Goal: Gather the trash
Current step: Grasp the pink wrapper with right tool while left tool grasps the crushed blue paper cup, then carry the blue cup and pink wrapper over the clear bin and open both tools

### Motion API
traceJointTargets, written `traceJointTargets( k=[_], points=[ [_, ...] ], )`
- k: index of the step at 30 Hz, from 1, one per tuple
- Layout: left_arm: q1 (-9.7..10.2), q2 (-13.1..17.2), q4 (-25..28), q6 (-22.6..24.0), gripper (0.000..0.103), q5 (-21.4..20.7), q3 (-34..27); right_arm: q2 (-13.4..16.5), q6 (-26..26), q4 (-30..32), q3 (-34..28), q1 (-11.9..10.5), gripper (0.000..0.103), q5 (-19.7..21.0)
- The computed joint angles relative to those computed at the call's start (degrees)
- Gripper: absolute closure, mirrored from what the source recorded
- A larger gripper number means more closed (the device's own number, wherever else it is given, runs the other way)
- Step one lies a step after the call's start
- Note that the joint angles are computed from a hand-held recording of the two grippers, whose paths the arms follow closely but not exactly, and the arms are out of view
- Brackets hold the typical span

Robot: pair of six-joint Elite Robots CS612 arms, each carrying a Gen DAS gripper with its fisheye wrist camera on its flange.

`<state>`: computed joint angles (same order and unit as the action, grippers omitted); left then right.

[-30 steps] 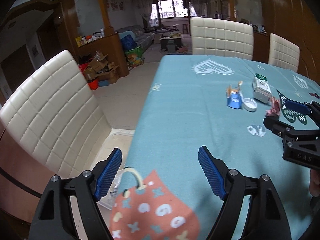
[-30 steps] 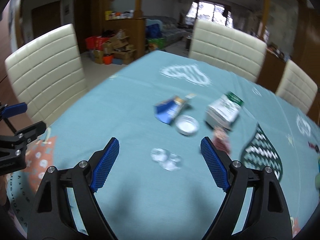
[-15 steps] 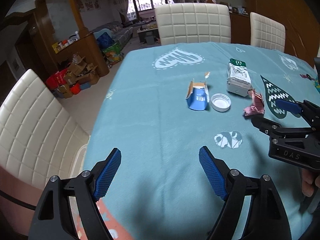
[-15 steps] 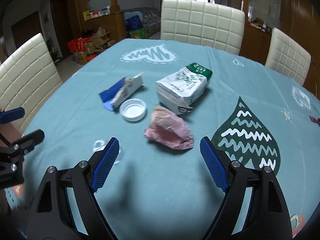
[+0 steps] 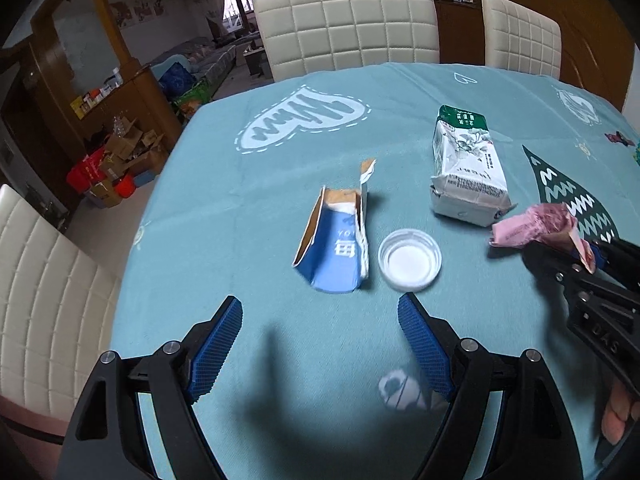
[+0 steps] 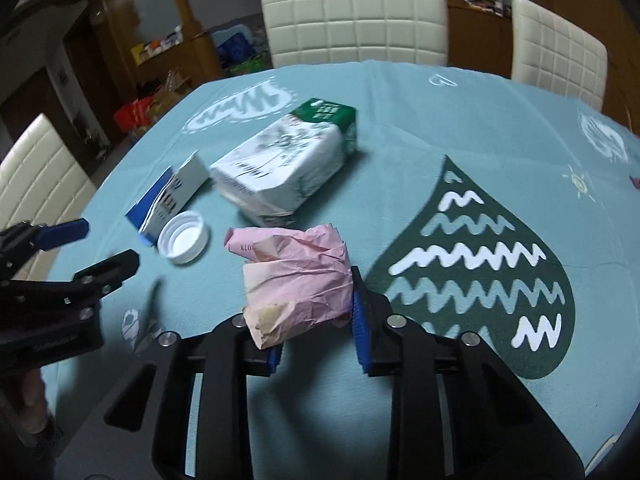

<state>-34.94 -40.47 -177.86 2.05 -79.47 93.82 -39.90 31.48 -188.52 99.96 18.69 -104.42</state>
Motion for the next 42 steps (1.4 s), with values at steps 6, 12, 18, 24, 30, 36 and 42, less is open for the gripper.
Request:
traceJointTargets(
  k=[6, 12, 18, 24, 30, 36, 42],
  points=[
    [0.60, 1.40, 1.61, -3.61, 0.025, -0.49, -2.82, 0.10, -1.05, 0.06, -0.16, 0.05, 0.074, 0.60],
    [1.04, 2.40, 1.87, -5.08, 0.025, -0.78, -4.37, 0.28, -0.84, -0.23, -0.23, -0.13, 0.074, 0.97],
    [1.31, 2.60, 0.86, -4.41, 0.026, -1.78, -4.21, 0.24, -0.81, -0.08, -0.25, -0.12, 0.074, 0.98],
    [1.29, 1.92, -0.09, -2.33, 0.064, -3.63, -3.04, 0.25, -0.69, -0.29, -0.17, -0.16, 0.074, 1.18],
    [1.03, 1.25, -0.97, -1.39, 0.069, -4.05, -1.79, 0.27, -0.63, -0.36, -0.16, -0.16, 0.074, 1.23],
    [0.98, 0.30, -1.58, -1.41, 0.069, -3.36, -0.33, 0.31, -0.48, -0.55, -0.16, -0.16, 0.074, 0.98],
    [1.27, -1.06, -3.13, -1.90, 0.069, -2.97, 2.10, 0.40, -1.25, -1.61, -0.09, 0.47, 0.074, 1.78]
  ],
)
